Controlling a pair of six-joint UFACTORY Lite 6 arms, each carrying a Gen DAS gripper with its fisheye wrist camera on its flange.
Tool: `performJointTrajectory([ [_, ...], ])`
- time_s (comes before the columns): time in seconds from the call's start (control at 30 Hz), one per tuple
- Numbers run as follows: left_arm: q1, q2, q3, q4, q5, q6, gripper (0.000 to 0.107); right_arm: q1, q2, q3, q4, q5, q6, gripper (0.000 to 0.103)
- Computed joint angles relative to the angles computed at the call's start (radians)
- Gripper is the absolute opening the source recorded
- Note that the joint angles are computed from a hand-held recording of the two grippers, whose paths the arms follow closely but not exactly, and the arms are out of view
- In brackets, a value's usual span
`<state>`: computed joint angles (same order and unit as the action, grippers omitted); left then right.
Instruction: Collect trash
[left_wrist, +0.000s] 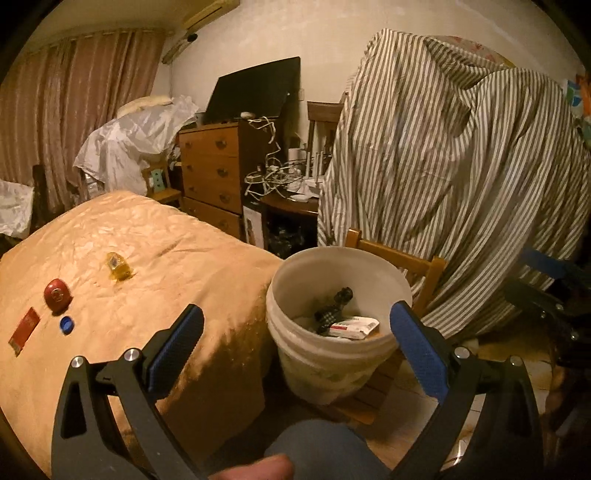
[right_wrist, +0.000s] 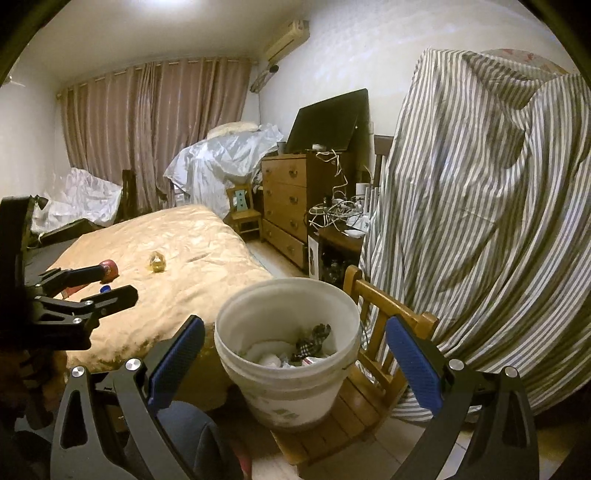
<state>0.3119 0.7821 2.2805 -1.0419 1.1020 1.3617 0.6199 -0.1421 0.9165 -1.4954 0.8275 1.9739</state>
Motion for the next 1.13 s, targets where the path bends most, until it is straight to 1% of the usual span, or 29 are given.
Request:
performJointTrajectory([
  [0.1, 0.026, -0.050, -0.082, -0.025, 0.015, 0.044, 0.097, 0.036, -0.023, -0.032, 0.010, 0.020, 0.021, 0.098],
  [0.27, 0.047, -0.112, -0.187, -0.040, 0.002, 0.106, 0.097, 0.091, -0.048, -0.063, 0.023, 0.062, 0.026, 0.098],
  [0.5, 0.068, -0.131, -0.197, -0.061, 0.030, 0.126, 0.097, 0.145, -0.055, -0.068, 0.041, 0.115, 0.034, 0.098],
  [0.67, 0.066, -0.123, -0.190, -0.053, 0.044, 0.121, 0.097, 0.142, -0.057, -0.065, 0.052, 0.115, 0.024, 0.098],
  [0.8, 0.054, -0.088, -0.137, -0.034, 0.074, 0.092, 0.097, 0.136, -0.058, -0.066, 0.062, 0.108, 0.017, 0.098],
  [0.93, 0.037, -0.102, -0.156, -0.023, 0.044, 0.092, 0.097, 0.134, -0.057, -0.067, 0.062, 0.106, 0.019, 0.098],
  [1.0, 0.033, -0.128, -0.196, -0.032, 0.017, 0.108, 0.097, 0.136, -0.057, -0.065, 0.066, 0.110, 0.017, 0.098],
  [1.13, 0.029, -0.140, -0.218, -0.028, 0.007, 0.114, 0.097, 0.135, -0.059, -0.065, 0.066, 0.111, 0.019, 0.098],
])
